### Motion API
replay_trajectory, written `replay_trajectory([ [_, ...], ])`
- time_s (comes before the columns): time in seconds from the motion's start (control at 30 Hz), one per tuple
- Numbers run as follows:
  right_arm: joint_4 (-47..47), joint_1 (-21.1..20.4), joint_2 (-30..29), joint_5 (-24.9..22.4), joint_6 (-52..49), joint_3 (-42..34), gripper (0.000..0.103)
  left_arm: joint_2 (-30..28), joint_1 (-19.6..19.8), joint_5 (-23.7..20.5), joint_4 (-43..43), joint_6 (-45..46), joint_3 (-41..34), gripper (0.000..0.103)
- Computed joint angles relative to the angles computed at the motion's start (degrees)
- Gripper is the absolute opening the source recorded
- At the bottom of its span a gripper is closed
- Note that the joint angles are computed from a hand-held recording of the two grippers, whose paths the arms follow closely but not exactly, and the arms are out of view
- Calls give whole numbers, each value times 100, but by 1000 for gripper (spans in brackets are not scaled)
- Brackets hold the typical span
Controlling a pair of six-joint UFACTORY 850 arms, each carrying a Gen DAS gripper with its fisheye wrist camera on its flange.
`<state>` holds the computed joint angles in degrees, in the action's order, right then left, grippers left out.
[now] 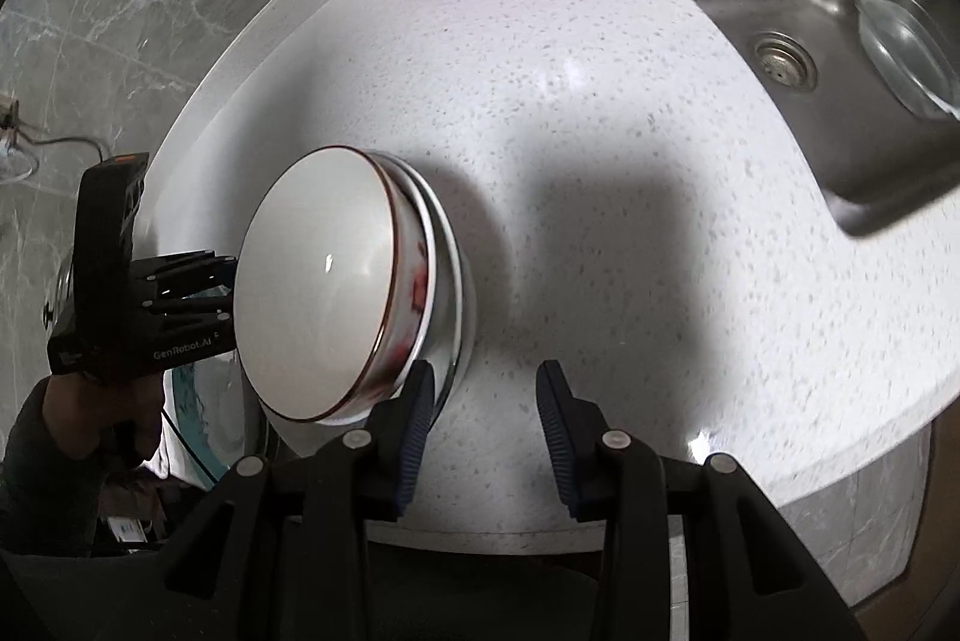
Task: Organize plates and bowls
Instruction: 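Close the left gripper on the bowl stack rim while the right gripper grips it too, then lift the bowl stack with both grippers and lower it onto the teal-rimmed plates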
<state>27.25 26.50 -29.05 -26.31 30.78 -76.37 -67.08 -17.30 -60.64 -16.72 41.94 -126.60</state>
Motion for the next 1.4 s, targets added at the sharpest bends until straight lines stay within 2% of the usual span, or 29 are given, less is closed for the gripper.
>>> replay_trajectory([
  [0.07, -203, 69, 17, 16, 295, -18, 40, -110, 14, -135, -49, 92, -189, 29],
  [0.23, -454, 188, -141, -13, 805, -145, 39, -408, 15, -423, -118, 231, -664, 28],
  [0.3, -466, 222, -202, 25, 924, -172, 39, -160, -16, -202, -79, 380, -173, 28],
  [0.5, -514, 265, -341, 239, 1207, -206, 39, -32, -93, -90, -166, 547, 170, 26],
  [0.63, -1057, 309, -396, 471, 1715, -225, 39, 23, -88, 26, -295, 597, 288, 26],
  [0.87, -1591, 268, -693, 657, 1942, -489, 39, 14, -79, 294, -368, 496, 274, 26],
  [0.93, -1462, 229, -798, 702, 1815, -586, 39, 18, -74, 337, -442, 530, 297, 25],
  [1.0, -1174, 210, -827, 826, 1462, -582, 24, -18, -61, 307, -507, 538, 240, 23],
  [1.07, -1529, 227, -930, 686, 1654, -762, 23, -45, -53, 342, -526, 471, 186, 20],
  [1.17, -1530, 195, -1007, 651, 1649, -872, 22, -49, 11, 421, -573, 389, 158, 14],
  [1.23, -1670, 186, -1008, 583, 1691, -882, 22, 27, 29, 550, -600, 430, 237, 14],
  [1.4, -2069, 210, -1143, 345, 2024, -1126, 21, -4, 33, 558, -548, 338, 120, 12],
])
